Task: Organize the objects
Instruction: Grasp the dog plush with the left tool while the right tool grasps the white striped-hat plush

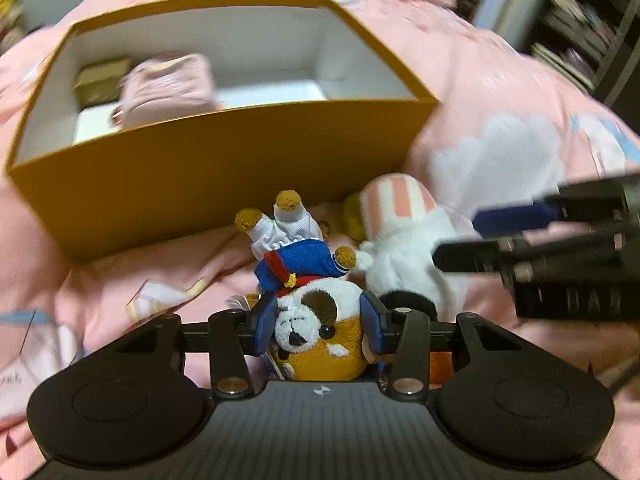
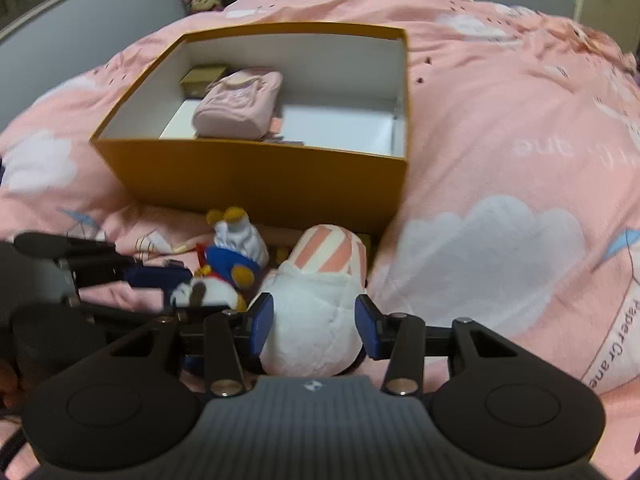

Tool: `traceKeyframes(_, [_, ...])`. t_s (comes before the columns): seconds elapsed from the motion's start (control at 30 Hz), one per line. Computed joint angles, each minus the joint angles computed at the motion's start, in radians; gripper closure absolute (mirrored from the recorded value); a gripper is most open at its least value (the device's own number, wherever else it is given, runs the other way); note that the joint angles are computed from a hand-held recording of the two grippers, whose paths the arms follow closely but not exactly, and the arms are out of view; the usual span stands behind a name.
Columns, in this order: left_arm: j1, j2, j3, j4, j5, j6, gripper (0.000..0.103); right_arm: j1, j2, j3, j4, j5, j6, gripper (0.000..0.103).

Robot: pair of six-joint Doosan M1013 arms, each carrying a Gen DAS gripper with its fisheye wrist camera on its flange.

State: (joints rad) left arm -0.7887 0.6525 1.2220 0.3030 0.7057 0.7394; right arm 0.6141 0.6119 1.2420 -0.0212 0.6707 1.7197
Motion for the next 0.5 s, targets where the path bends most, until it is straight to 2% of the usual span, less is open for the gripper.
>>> traceKeyframes(0.27, [0.026, -0.033, 0.064, -0.07, -0.084, -0.142, 0.053, 0.036, 0.027, -0.038, -0.007, 0.046, -0.169, 0.054])
traceKeyframes(0.37, [0.033, -0.036, 0.072, -0.095, -0.102, -0.139, 0.053, 0.051, 0.043, -0.056, -0.06, 0.073, -0.177, 0.047])
traceKeyframes(0.43, [0.033, -0.037, 0.075, -0.097, -0.105, -0.139, 0.053, 0.063, 0.051, -0.062, -0.136, 0.074, -0.144, 0.043])
traceKeyframes(0.5, [0.035, -0.038, 0.077, -0.106, -0.11, -0.136, 0.053, 0.075, 0.057, -0.064, -0.223, 0.079, -0.099, 0.035])
